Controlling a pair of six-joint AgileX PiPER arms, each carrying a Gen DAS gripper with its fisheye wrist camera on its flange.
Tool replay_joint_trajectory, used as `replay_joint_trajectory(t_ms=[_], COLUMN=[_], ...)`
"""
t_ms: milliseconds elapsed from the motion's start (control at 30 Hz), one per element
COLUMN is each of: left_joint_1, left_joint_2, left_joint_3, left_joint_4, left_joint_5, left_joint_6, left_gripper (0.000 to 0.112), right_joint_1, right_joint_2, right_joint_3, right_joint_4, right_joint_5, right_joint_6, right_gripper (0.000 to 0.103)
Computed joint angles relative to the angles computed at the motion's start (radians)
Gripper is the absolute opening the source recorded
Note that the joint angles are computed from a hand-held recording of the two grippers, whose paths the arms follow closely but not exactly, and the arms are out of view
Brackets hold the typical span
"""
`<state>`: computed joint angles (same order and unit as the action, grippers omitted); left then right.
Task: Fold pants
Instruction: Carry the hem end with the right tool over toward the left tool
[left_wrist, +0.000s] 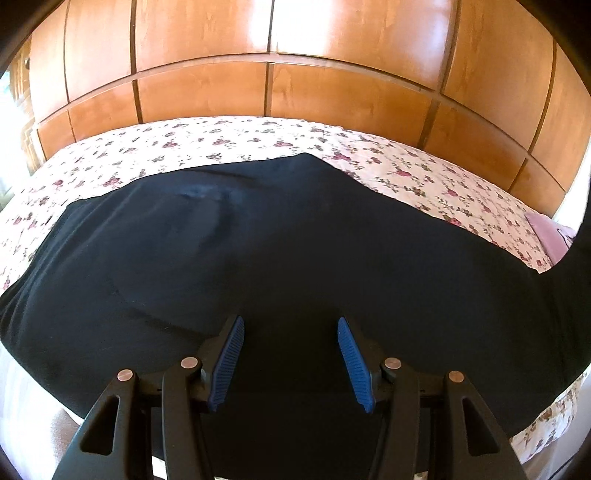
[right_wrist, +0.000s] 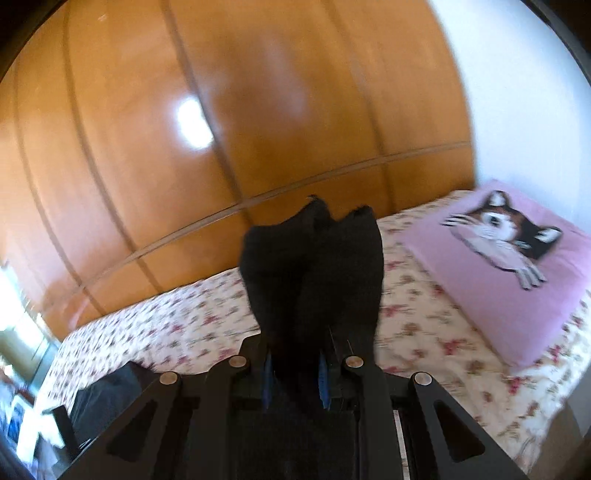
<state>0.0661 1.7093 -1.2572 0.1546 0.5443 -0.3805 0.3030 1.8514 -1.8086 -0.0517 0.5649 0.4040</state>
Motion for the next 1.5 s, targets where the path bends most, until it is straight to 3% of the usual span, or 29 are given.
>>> replay_joint_trajectory(t_ms=[267,467,733,900,1000,1100,1233,1300,1500], left_joint_1=[0.044,0.109,0.191,0.246,0.263,0.274,0.277,0.276,0.232], left_joint_2=[-0.047,-0.075,-0.103,-0.112,-0.105,-0.093,-0.066,-0.046,-0.011], left_joint_3=[0.06,0.096,0.135,0.153,0.148,0.134,0.102,0.08,0.018], left_joint_4=[-0.01,-0.121,-0.337,-0.541,-0.655,-0.783,-0.913,-0.964,-1.039], left_joint_5=[-0.017,-0.034,-0.054,-0.055,-0.038,-0.002,0.051,0.086,0.104], left_joint_6=[0.037,0.14,0.321,0.474,0.564,0.674,0.774,0.794,0.83], left_gripper=[0.054,0.054,0.054,0.054,0.054,0.054,0.054,0.056,0.064], right_joint_1=[0.151,0.245,0.317,0.321,0.308,0.269,0.228,0.213,0.138], right_joint_2=[0.157,0.291,0.407,0.414,0.423,0.398,0.332,0.277,0.059], right_joint_3=[-0.196,-0.34,-0.409,-0.339,-0.331,-0.257,-0.141,-0.051,0.278], right_joint_4=[0.002,0.013,0.089,0.202,0.285,0.453,0.685,0.777,0.992], right_joint_5=[0.076,0.159,0.22,0.164,0.179,0.167,0.174,0.156,-0.056], right_joint_6=[-0.075,-0.127,-0.239,-0.354,-0.42,-0.514,-0.728,-0.834,-1.055], right_gripper=[0.019,0.019,0.019,0.023,0.026,0.034,0.064,0.065,0.065])
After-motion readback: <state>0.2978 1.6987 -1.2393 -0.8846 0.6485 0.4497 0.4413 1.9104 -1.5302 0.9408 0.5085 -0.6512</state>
